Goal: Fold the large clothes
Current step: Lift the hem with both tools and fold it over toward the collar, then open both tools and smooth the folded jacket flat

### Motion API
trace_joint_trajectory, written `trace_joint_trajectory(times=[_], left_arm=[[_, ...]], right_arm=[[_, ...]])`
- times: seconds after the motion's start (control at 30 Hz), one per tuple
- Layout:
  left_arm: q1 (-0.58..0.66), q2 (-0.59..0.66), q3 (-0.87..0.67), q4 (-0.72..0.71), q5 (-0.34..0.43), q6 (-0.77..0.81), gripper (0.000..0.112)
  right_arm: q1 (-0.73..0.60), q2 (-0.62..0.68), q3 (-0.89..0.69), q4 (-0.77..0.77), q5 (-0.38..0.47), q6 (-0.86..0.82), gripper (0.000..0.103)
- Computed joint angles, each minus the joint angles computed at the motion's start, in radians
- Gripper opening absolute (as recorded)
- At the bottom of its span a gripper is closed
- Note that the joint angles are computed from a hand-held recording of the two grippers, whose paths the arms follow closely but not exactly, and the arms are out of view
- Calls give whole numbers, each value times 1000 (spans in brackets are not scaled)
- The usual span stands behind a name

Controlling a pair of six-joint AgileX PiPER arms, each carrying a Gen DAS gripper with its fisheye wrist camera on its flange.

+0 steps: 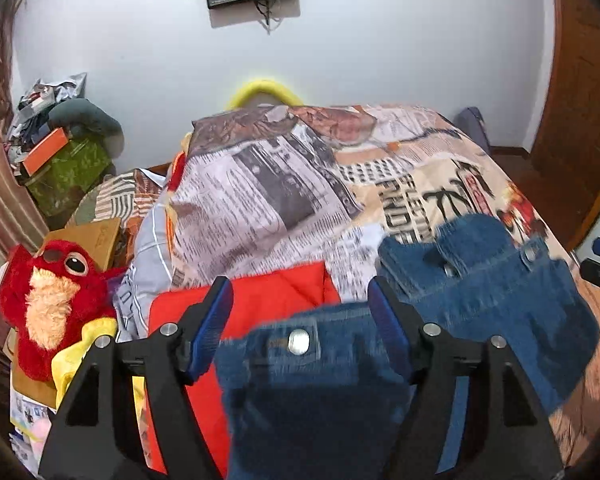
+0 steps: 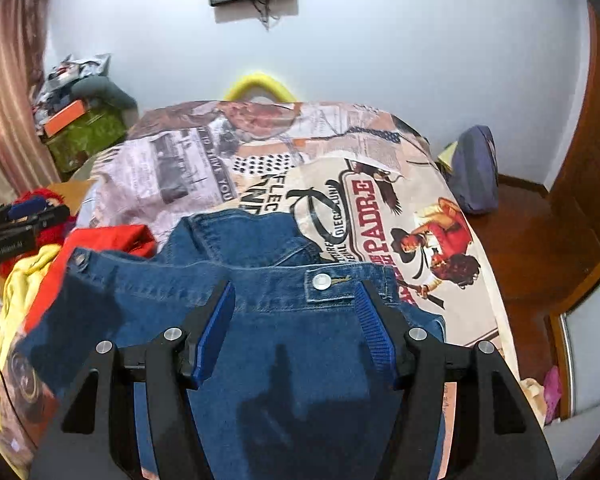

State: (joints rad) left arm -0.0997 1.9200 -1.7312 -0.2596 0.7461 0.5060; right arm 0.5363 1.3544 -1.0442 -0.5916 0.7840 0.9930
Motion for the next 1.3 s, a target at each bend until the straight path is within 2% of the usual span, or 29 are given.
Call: trace_joint_trajectory(times=[0.1,0.2,0.3,0.43,0.5,0.6,0.63,0.67,0.73,0.8,0.87,0.97,1.1,1.2,1.3], left_arm=[[28,-52,106,-39,23,82,69],[32,-94,235,-54,10,139,69],[24,-121,337,-87,-2,183,69],[-9,-148,447,-137,-39,220,69],[-26,-142,476,-149,-55,223,69],[-55,-119,517,-117,-103,194,69],[-59,-111,524,-105,-121,182,71],[-49,-110,543,-132,-144,203,74],[-14,-117,567,-212,-160,267,77],[2,-125,578,-203,-181,257,77],[13,-142,604,-167,-223,237,78],[50,-156,620,-141,-243,212,77],[140,-154,613,-183,-220,238,77],[173,-158,607,-112,-236,180,77],[219,-151,588,-31,-243,109,77]], right_arm=[[13,15,18,54,-27,-52,64],[71,70,25,74,-19,-69,65],[88,123,20,178,-57,-158,64],[132,145,48,164,-132,-70,64],[135,167,40,194,-145,-99,64],[143,239,4,163,-75,-97,64],[142,241,19,150,-76,-92,67],[135,228,47,140,-99,-82,74],[112,188,100,121,-122,-54,81],[64,133,162,150,-152,-69,82],[53,112,185,105,-100,-9,82],[33,33,265,66,-93,29,82],[20,-41,319,49,-22,82,82],[12,-105,362,57,-6,100,82],[48,-127,362,22,75,143,82]])
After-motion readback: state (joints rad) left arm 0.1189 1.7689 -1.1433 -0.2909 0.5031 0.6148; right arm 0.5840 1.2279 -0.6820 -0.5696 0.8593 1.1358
